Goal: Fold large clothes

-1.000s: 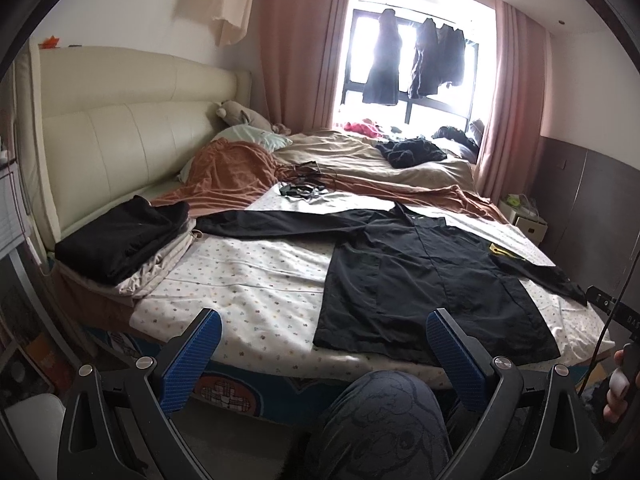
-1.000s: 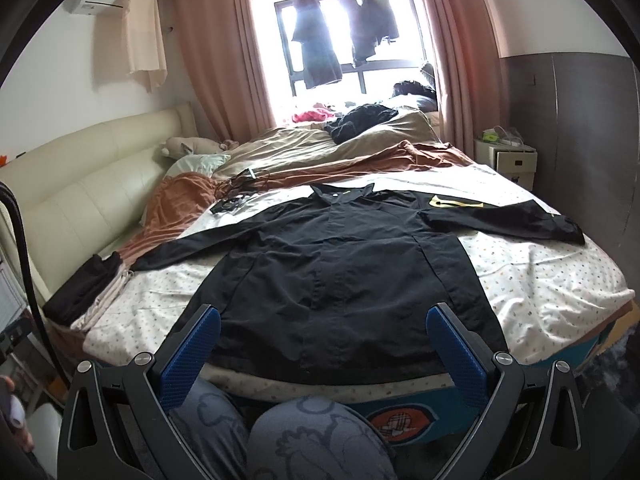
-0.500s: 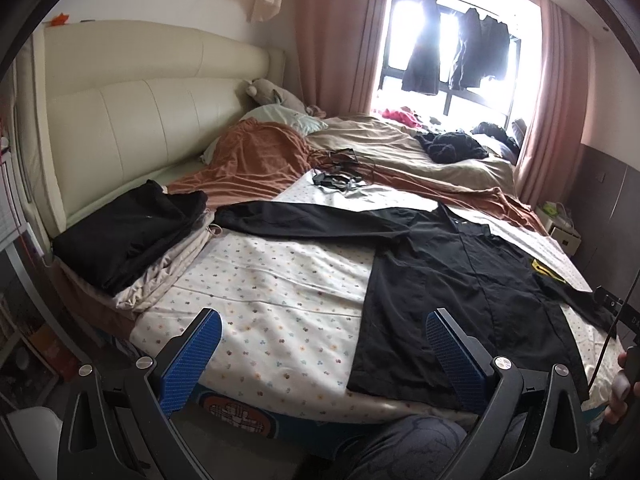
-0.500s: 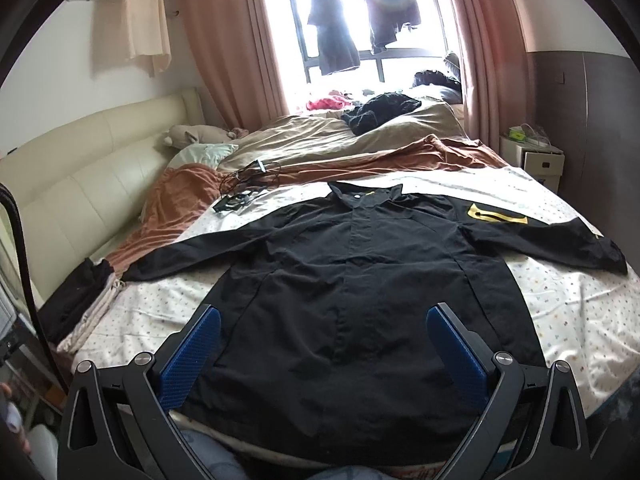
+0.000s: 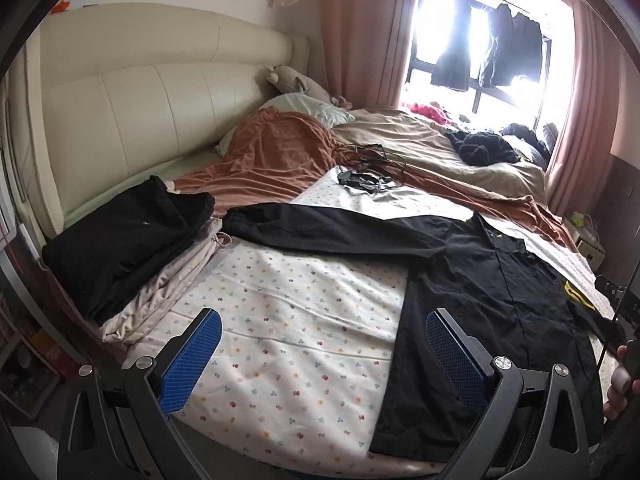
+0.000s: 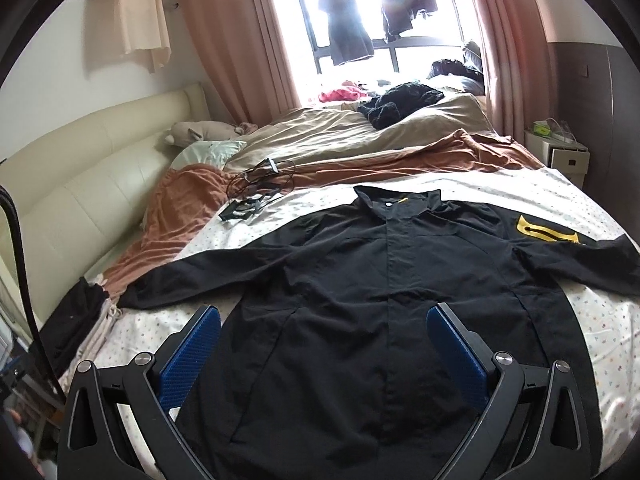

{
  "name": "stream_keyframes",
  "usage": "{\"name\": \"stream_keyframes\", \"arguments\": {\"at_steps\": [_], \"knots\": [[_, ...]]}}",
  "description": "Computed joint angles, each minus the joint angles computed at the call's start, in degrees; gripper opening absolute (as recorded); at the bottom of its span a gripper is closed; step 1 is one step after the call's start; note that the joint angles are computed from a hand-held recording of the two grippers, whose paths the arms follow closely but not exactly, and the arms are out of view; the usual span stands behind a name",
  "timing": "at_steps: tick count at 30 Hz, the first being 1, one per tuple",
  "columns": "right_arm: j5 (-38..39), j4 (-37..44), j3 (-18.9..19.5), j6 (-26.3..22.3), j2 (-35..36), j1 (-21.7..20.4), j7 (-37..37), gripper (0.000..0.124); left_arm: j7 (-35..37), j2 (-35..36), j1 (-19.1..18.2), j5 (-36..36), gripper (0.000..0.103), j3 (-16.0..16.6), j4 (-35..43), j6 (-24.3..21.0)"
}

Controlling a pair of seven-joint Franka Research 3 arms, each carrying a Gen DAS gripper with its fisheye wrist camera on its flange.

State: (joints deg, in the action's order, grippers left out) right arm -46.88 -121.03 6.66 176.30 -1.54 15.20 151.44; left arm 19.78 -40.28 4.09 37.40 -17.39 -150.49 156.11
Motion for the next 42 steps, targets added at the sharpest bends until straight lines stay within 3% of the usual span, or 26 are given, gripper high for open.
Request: {"name": "stream_keyframes", "arguments": {"at_steps": [7, 11, 13, 24, 26, 30, 35, 39, 42], "knots": [[14.8, 8.7, -0.5, -0.4, 10.1, 2.4, -12.0, 0.103, -1.5, 7.3, 3.2, 1.5, 0.102, 0.9, 4.3, 1.1], [19.4, 14.6, -1.9, -1.0, 15.7, 4.5, -15.0, 0.103, -2.4, 11.6, 4.8, 3.4, 0.101, 1.5, 6.7, 1.5], [23.3, 18.0, -0.7, -1.2, 19.0, 4.1, -18.7, 0.103, -2.4, 13.8, 5.2, 4.6, 0.1, 2.1, 7.9, 1.8], [35.6, 35.2, 1.7, -7.5, 33.9, 3.8, -33.6, 0.094, -2.4, 26.5, 7.7, 6.7, 0.077, 8.5, 14.3, 5.1], [37.4, 38.7, 1.4, -9.9, 36.2, 4.4, -35.3, 0.087, -1.2, 29.4, 7.3, 5.1, 0.07, 10.2, 16.0, 6.2], [41.2, 44.7, 0.9, -13.0, 40.2, 5.3, -38.4, 0.078, 2.3, 35.8, 6.5, 1.0, 0.07, 12.8, 20.6, 8.0], [44.2, 52.3, -1.6, -16.6, 45.1, 7.6, -41.4, 0.064, 5.5, 43.4, 5.4, -3.9, 0.07, 14.8, 27.2, 6.6], [47.0, 59.5, -3.2, -21.3, 49.4, 8.9, -44.0, 0.044, 8.8, 49.0, 4.9, -9.4, 0.07, 15.7, 31.6, 6.0], [49.4, 62.9, -4.7, -22.7, 51.6, 9.6, -44.8, 0.043, 12.6, 52.7, 5.3, -15.6, 0.067, 15.5, 34.5, 5.9]]}}
